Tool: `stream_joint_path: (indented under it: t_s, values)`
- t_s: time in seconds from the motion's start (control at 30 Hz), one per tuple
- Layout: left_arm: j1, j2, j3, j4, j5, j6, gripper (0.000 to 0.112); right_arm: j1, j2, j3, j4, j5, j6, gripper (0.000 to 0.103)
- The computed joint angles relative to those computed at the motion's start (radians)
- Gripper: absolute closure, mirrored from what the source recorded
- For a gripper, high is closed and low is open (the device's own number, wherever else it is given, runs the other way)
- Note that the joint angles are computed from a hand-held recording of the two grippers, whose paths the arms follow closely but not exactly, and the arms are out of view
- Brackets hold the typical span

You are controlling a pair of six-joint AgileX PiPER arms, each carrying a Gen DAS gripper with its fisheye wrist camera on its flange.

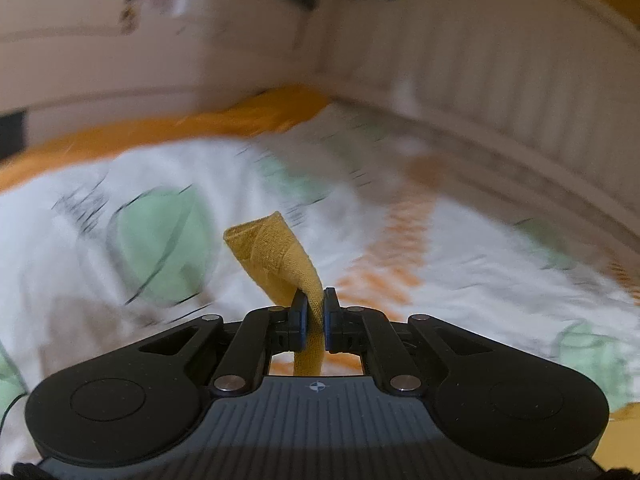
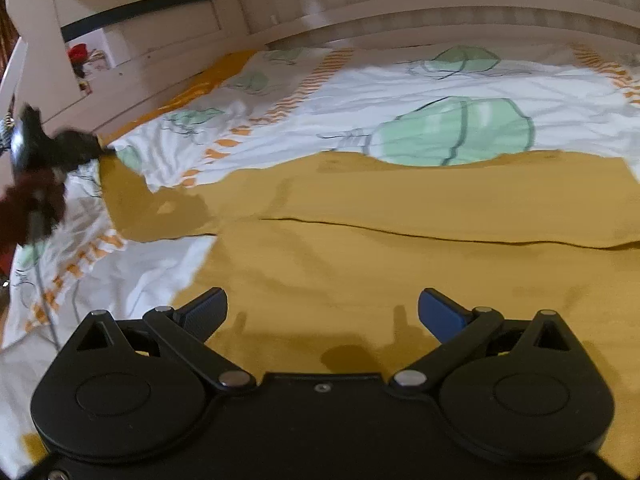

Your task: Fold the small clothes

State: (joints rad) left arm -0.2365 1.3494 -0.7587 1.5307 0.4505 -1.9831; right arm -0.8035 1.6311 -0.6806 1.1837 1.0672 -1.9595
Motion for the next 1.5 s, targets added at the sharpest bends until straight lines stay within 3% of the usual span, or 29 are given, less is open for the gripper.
stream_joint_path:
  t_s: [0.2,0.5,0.67,0.97,1.2,1.27,1.33,1.5]
  values:
    - [-0.246,0.043,-0.201,-0.172,0.119,0.182,0.105,-0.091,0.069,-0.095,-0.038,0.044,-0.007,0.001]
    - [-0.523,0.317,-0.604,-0.291,0.239,0.323,0.105,-0.159,0.130,-0.215,-0.043,0.078,0.004,0.001]
    - [-0.589,0.519,-0.830,-0.352,0.230,0.362,0.105,-0.180,0.171,-0.291,-0.060,0.076,0.091,0.001]
    - [-0.663,0.948,-1.339,-0.598,0.265,0.554,0.105,-0.220,0.250,-0.455,-0.076,0.029,0.288,0.001]
    - [-0.686,1.223,-1.741,-0.834,0.373,0.817,0.104,-0.226,0.316,-0.556,-0.112,-0.021,0.444,0.001]
    - [-0.690,1.233,-1.759,-0.882,0.372,0.856,0.094,-0.226,0.322,-0.559,-0.118,-0.031,0.452,0.001]
    - [-0.685,1.201,-1.703,-0.947,0.324,0.895,0.084,-0.217,0.326,-0.562,-0.121,-0.043,0.457,0.001]
    - [-0.705,1.096,-1.533,-0.898,0.259,0.883,0.077,-0.211,0.324,-0.544,-0.099,-0.060,0.418,0.001]
